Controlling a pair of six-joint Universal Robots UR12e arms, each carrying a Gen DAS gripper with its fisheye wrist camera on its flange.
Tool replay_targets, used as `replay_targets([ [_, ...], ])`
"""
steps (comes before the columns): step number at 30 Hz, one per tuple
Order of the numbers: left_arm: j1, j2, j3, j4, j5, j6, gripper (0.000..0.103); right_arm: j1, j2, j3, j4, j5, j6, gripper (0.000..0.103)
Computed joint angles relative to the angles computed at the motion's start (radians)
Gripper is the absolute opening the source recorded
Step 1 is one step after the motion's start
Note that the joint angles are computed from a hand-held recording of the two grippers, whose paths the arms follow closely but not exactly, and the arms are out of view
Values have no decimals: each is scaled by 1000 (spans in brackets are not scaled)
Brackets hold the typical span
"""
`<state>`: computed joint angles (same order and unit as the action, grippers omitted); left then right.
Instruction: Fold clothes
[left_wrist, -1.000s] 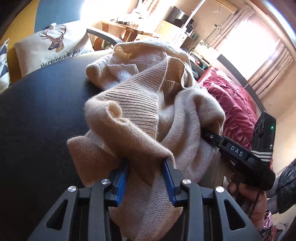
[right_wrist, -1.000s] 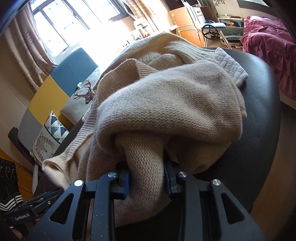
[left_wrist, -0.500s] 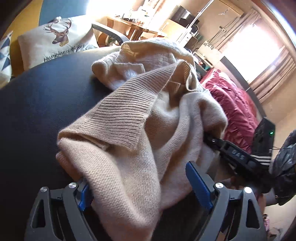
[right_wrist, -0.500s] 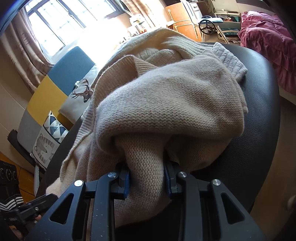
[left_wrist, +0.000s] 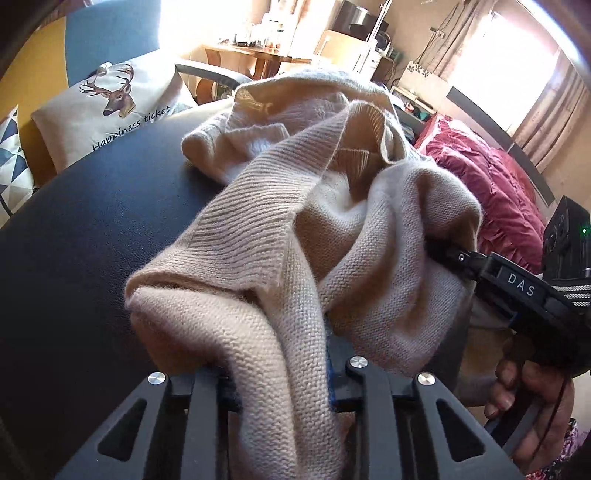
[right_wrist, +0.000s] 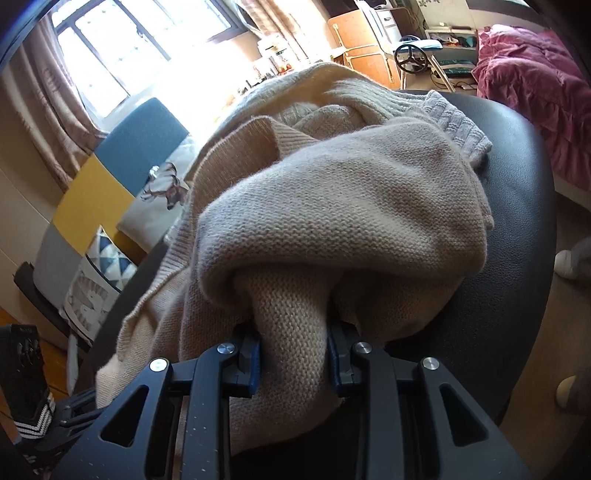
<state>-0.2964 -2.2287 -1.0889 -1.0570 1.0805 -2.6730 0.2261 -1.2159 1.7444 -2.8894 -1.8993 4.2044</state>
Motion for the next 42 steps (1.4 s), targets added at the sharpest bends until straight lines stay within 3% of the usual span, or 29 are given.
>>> replay_targets([
  [9, 45, 66, -63, 197, -160, -98, 23, 15, -11, 2, -149, 20, 30, 26],
  [16, 91, 98, -91, 410, -249, -262, 23, 42, 3, -49, -298, 59, -71, 19],
  [21, 130, 120, -108, 518, -298, -349, 23, 62, 12, -100, -345, 101, -141, 17],
  [26, 163, 149, -135, 590, -316, -383, 23, 84, 24, -142, -363, 140, -173, 17],
  [33, 206, 191, -180, 639, -323, -383, 23, 115, 35, -189, -359, 129, -249, 17],
  [36, 228, 198, -194, 649, -337, -420, 22, 127, 37, -203, -385, 122, -289, 1],
  [38, 241, 202, -206, 672, -347, -445, 17, 142, 32, -229, -309, 74, -350, 1],
  [40, 253, 207, -219, 703, -359, -459, 10, 147, 37, -243, -280, 79, -366, 1],
  [42, 254, 210, -224, 671, -347, -428, 10, 148, 45, -252, -264, 98, -360, 1],
])
